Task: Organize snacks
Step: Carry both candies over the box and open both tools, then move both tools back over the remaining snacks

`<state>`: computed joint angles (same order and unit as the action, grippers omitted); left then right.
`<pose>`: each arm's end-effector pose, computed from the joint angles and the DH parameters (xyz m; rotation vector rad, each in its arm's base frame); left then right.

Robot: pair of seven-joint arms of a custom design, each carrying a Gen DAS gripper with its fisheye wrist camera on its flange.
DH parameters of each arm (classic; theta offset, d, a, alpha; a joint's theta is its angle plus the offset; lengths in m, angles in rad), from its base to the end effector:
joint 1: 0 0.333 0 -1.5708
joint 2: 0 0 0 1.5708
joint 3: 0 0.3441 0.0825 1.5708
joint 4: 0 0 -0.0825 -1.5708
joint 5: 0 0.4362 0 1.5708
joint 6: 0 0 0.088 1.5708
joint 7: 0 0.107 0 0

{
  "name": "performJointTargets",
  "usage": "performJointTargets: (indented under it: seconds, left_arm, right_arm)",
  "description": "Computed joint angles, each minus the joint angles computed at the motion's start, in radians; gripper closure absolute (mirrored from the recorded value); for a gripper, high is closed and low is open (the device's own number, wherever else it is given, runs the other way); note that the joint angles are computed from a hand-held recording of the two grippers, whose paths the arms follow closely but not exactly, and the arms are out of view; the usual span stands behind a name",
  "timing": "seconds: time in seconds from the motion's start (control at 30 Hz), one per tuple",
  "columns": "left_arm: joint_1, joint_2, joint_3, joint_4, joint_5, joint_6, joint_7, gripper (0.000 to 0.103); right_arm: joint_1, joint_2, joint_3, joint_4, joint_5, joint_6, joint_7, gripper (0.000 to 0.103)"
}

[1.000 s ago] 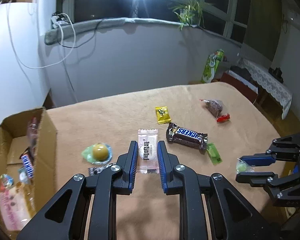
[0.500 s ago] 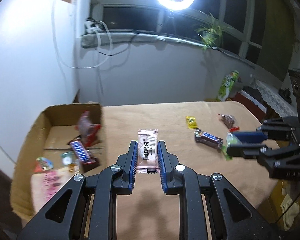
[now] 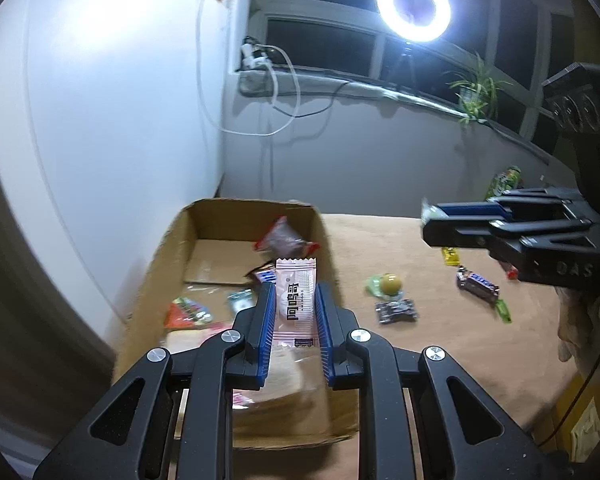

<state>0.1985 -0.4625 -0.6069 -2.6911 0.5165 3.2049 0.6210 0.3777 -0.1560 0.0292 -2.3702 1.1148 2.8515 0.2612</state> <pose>0.4012 -0.2288 0.4306 -1.6690 1.7756 -0.9692 0.5175 0.1708 0.4326 -2.1432 0.9580 -0.3937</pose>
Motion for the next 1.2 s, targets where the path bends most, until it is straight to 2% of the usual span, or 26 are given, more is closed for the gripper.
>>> performJointTargets:
  seconds: [0.33, 0.8, 0.87, 0.9, 0.93, 0.97, 1.0, 1.03, 1.2]
  left_arm:
    - [-0.008, 0.007, 0.061, -0.035, -0.007, -0.001, 0.016, 0.085]
    - [0.019, 0.054, 0.068, -0.033, -0.024, 0.013, 0.042, 0.085]
    - [0.028, 0.057, 0.058, -0.031, -0.025, 0.014, 0.044, 0.084]
    - [0.026, 0.060, 0.060, -0.029, -0.026, 0.012, 0.046, 0.084]
    - [0.021, 0.065, 0.065, -0.026, -0.029, 0.006, 0.048, 0.076]
    - [0.021, 0.068, 0.065, -0.023, -0.030, 0.001, 0.046, 0.062]
    - [0.034, 0.068, 0.052, -0.019, -0.029, -0.002, 0.038, 0.055]
    - [0.048, 0.064, 0.038, -0.019, -0.026, 0.000, 0.029, 0.051]
    - [0.059, 0.061, 0.025, -0.014, -0.010, -0.008, 0.011, 0.051]
  right_arm:
    - [-0.018, 0.204, 0.066, 0.198, -0.115, -0.038, 0.135, 0.078]
    - [-0.067, 0.369, 0.138, 0.337, -0.267, -0.043, 0.270, 0.077]
    - [-0.072, 0.377, 0.143, 0.342, -0.280, -0.042, 0.279, 0.072]
    - [-0.075, 0.380, 0.146, 0.344, -0.282, -0.042, 0.281, 0.064]
    - [-0.077, 0.381, 0.148, 0.344, -0.286, -0.040, 0.285, 0.051]
    - [-0.078, 0.382, 0.151, 0.343, -0.287, -0.033, 0.287, 0.042]
    - [-0.080, 0.381, 0.154, 0.341, -0.286, -0.026, 0.287, 0.029]
    - [-0.084, 0.378, 0.160, 0.337, -0.273, -0.013, 0.277, 0.023]
    - [-0.087, 0.367, 0.159, 0.328, -0.277, -0.007, 0.289, 0.023]
